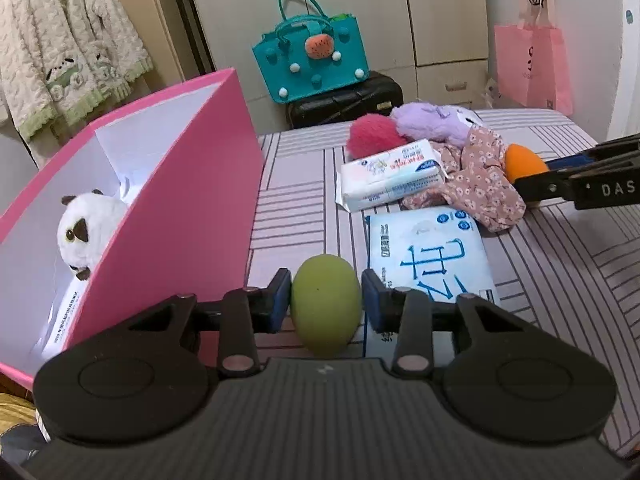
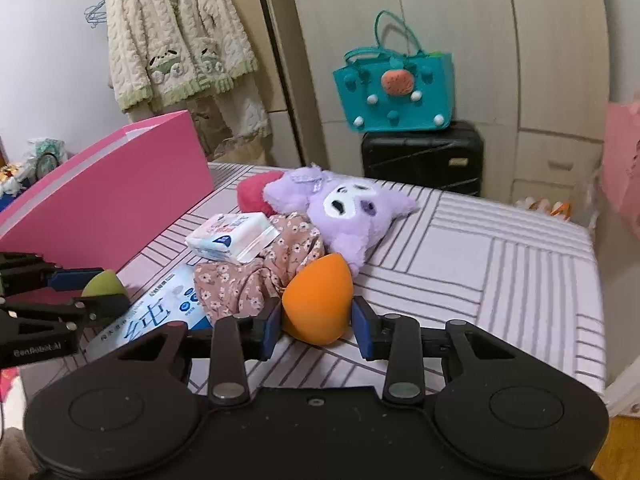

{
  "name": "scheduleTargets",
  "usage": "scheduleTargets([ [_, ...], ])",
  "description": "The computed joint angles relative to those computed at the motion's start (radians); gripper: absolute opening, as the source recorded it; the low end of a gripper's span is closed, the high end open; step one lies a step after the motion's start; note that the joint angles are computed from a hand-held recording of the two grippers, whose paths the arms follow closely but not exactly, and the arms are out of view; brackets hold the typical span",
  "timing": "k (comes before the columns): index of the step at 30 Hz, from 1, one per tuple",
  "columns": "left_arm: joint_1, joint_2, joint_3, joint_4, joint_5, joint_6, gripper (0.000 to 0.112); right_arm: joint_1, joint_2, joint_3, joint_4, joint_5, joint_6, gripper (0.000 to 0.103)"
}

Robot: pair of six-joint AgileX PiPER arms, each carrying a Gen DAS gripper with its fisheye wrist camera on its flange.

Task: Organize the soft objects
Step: 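Carry the green sponge with the left tool over the pink box while the right tool carries the orange sponge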

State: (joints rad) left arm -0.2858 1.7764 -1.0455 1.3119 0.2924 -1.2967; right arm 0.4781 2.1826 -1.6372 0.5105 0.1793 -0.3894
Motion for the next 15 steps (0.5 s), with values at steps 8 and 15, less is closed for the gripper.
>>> scheduleTargets([
  [8, 0.005, -0.017, 0.021, 0.043, -0.024, -0.04, 0.036, 0.025, -0.124, 0.167, -0.132, -0.081, 0.138, 0.042],
  [15, 0.016, -0.081, 0.08, 0.121, -0.063, -0.132, 0.036, 0.037, -0.19, 0.239, -0.044, -0.009, 0.121, 0.042],
])
